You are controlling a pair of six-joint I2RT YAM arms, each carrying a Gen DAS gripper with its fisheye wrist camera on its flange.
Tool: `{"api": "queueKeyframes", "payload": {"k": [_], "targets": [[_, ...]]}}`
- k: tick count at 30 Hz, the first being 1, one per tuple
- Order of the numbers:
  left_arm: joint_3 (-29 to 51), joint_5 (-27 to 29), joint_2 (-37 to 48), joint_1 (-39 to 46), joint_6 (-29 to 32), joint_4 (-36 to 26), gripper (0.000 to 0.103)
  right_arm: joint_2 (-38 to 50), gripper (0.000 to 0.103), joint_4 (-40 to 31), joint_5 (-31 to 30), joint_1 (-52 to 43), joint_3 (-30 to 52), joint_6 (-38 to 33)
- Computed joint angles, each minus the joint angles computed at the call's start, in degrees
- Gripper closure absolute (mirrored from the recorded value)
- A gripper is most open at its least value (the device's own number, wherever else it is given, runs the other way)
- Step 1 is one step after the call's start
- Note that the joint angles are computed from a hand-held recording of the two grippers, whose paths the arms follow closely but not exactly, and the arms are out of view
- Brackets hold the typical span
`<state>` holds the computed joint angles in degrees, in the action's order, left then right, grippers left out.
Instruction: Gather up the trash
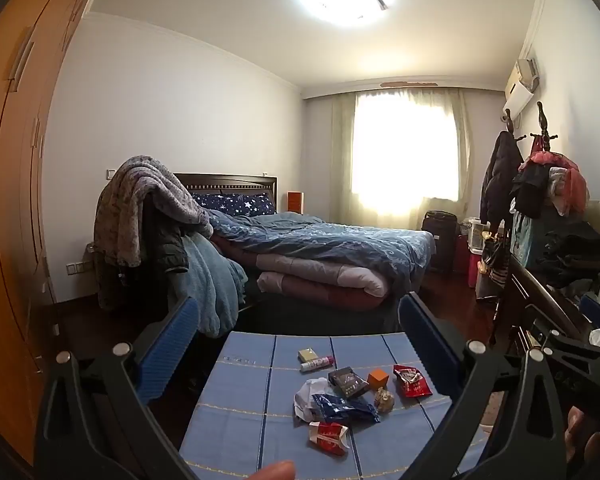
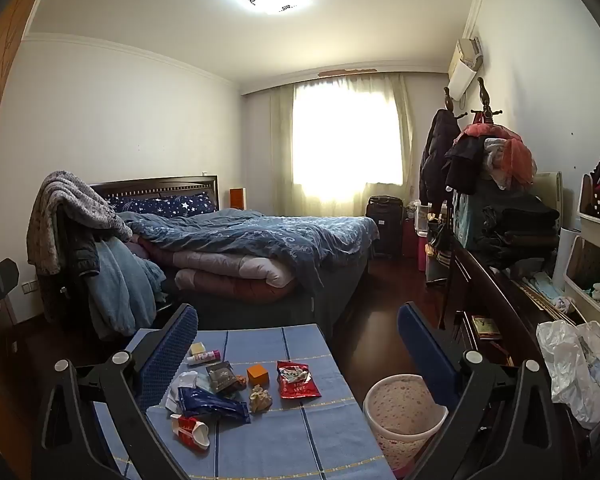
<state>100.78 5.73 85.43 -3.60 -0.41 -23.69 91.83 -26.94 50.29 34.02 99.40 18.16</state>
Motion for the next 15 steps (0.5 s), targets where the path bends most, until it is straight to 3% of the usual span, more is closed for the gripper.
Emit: {"api": "queueKeyframes", "payload": {"k": [15], "targets": [[-0.1,0.0,-0.1,0.0,0.3,-0.3,0.003,0.1,0.003,2.0,0.6,0.1,-1.0,-1.0]]}}
